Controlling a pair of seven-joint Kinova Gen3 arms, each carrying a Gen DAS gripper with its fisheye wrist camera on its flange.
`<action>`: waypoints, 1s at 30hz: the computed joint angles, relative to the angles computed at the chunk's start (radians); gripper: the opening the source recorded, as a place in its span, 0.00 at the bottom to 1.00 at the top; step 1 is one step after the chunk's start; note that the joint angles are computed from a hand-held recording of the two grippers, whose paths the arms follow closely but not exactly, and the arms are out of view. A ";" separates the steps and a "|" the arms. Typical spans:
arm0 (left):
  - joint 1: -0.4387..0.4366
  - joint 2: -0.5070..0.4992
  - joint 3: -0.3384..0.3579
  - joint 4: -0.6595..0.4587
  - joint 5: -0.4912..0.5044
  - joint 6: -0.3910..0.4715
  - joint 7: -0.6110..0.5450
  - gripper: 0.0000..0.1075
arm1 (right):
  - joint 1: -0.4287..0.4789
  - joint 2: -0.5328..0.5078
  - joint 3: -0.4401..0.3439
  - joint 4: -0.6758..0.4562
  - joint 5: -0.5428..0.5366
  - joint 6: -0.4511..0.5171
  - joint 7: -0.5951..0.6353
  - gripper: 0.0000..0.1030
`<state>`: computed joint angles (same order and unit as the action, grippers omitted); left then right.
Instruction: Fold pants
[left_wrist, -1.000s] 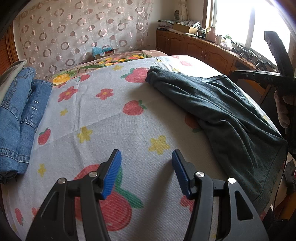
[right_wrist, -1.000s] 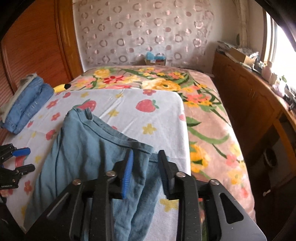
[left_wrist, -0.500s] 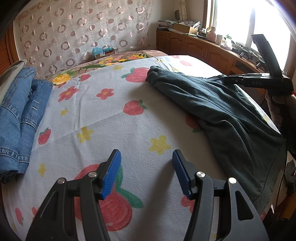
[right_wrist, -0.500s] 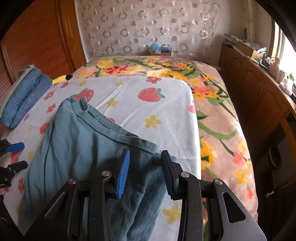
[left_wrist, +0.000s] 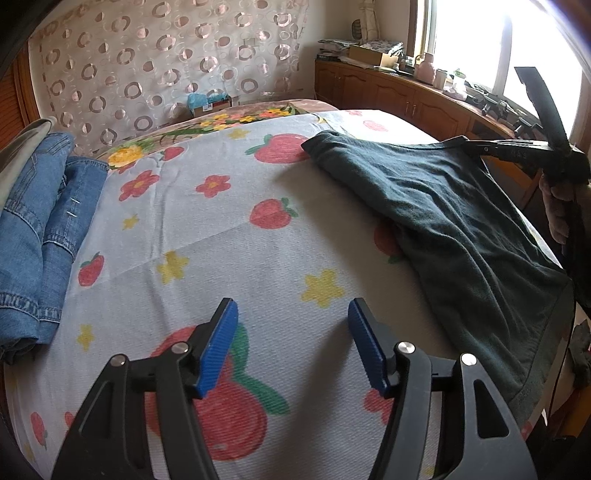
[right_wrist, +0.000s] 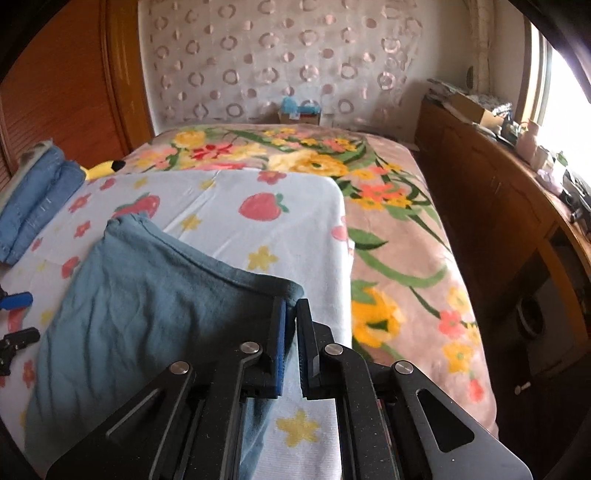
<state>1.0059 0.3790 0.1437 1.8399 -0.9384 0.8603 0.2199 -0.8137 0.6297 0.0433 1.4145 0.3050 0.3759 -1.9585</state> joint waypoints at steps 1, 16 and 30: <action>0.000 0.000 0.000 0.000 0.000 0.000 0.000 0.58 | -0.009 -0.005 0.008 0.005 0.003 0.000 -0.007 0.14; 0.050 0.006 0.009 -0.026 -0.020 0.048 0.066 0.59 | -0.142 -0.193 0.088 0.361 0.019 -0.189 -0.128 0.47; 0.138 0.039 0.027 -0.139 -0.038 0.089 0.058 0.57 | -0.435 -0.256 0.355 0.566 -0.040 -0.301 -0.192 0.48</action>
<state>1.1443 0.4184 0.1703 1.7012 -0.9761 0.9490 0.2775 -1.2489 0.3739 0.3978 1.9800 0.2652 0.0751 -2.1502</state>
